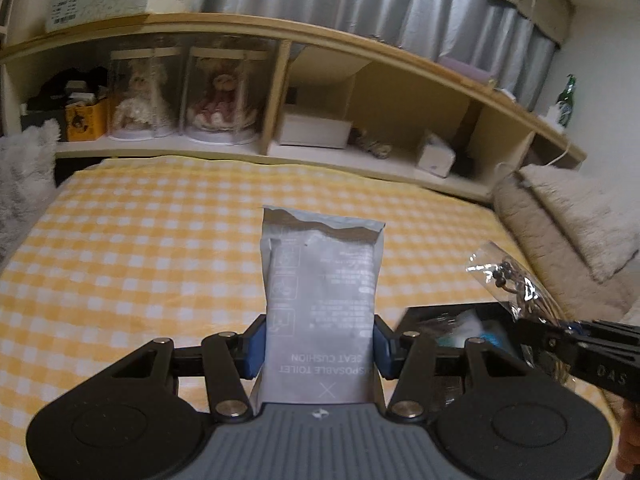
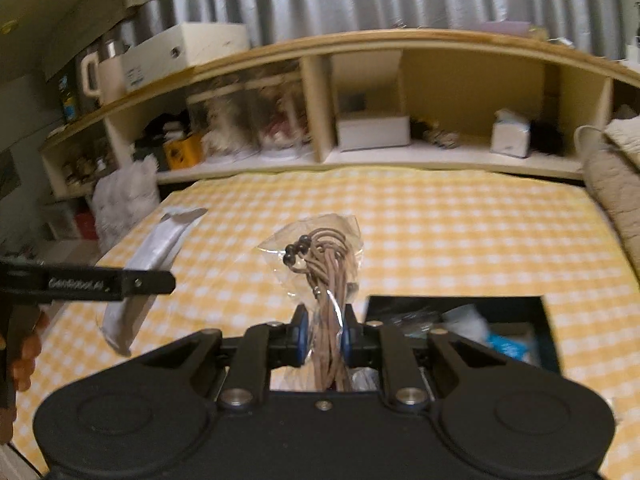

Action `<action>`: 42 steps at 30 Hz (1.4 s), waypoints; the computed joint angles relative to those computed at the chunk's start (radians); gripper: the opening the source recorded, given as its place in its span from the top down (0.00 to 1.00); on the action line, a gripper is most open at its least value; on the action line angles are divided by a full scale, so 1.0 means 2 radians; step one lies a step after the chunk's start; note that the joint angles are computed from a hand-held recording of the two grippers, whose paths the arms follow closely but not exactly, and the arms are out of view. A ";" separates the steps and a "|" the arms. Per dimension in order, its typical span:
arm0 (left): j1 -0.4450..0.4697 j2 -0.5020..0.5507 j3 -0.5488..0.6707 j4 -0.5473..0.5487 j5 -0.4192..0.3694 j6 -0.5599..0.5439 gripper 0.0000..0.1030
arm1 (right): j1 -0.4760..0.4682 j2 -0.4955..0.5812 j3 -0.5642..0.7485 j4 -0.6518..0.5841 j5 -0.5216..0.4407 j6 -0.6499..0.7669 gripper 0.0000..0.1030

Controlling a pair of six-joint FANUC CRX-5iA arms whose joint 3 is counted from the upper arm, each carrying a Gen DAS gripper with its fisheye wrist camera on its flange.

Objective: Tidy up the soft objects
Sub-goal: 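Carry grey packet and beige cord bag into the black box with both tools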

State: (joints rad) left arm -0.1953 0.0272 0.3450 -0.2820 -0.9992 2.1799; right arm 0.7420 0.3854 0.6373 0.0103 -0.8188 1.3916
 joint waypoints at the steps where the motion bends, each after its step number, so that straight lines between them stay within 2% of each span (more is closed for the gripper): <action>1: -0.005 0.004 0.004 0.001 0.003 0.002 0.49 | -0.003 -0.002 -0.001 0.001 0.001 -0.002 0.83; 11: -0.039 0.071 0.050 0.055 0.030 -0.009 0.49 | -0.033 -0.017 -0.030 0.040 -0.006 -0.031 0.83; 21: -0.051 0.157 0.105 0.135 0.045 0.019 0.49 | -0.064 -0.010 -0.031 0.020 -0.010 -0.062 0.83; 27: -0.053 0.194 0.130 0.159 0.054 0.045 0.49 | -0.072 -0.009 -0.043 0.046 0.001 -0.108 0.83; 34: -0.051 0.220 0.152 0.149 0.035 0.083 0.48 | -0.087 0.000 -0.031 0.025 0.001 -0.124 0.83; 35: -0.050 0.222 0.150 0.152 0.036 0.085 0.46 | -0.088 0.003 -0.026 0.019 -0.002 -0.119 0.83; 38: -0.046 0.224 0.140 0.169 0.049 0.084 0.34 | -0.088 0.015 -0.007 0.004 -0.017 -0.104 0.83; 40: -0.048 0.229 0.150 0.164 0.039 0.088 0.33 | -0.086 0.021 0.002 0.003 -0.025 -0.100 0.83; 42: -0.047 0.229 0.151 0.166 0.036 0.075 0.26 | -0.088 0.024 0.006 0.002 -0.026 -0.104 0.83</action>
State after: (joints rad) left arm -0.2896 0.4845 0.6477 0.0502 -0.9265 2.3309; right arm 0.5664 0.4325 0.6496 0.0149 -0.8718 1.1830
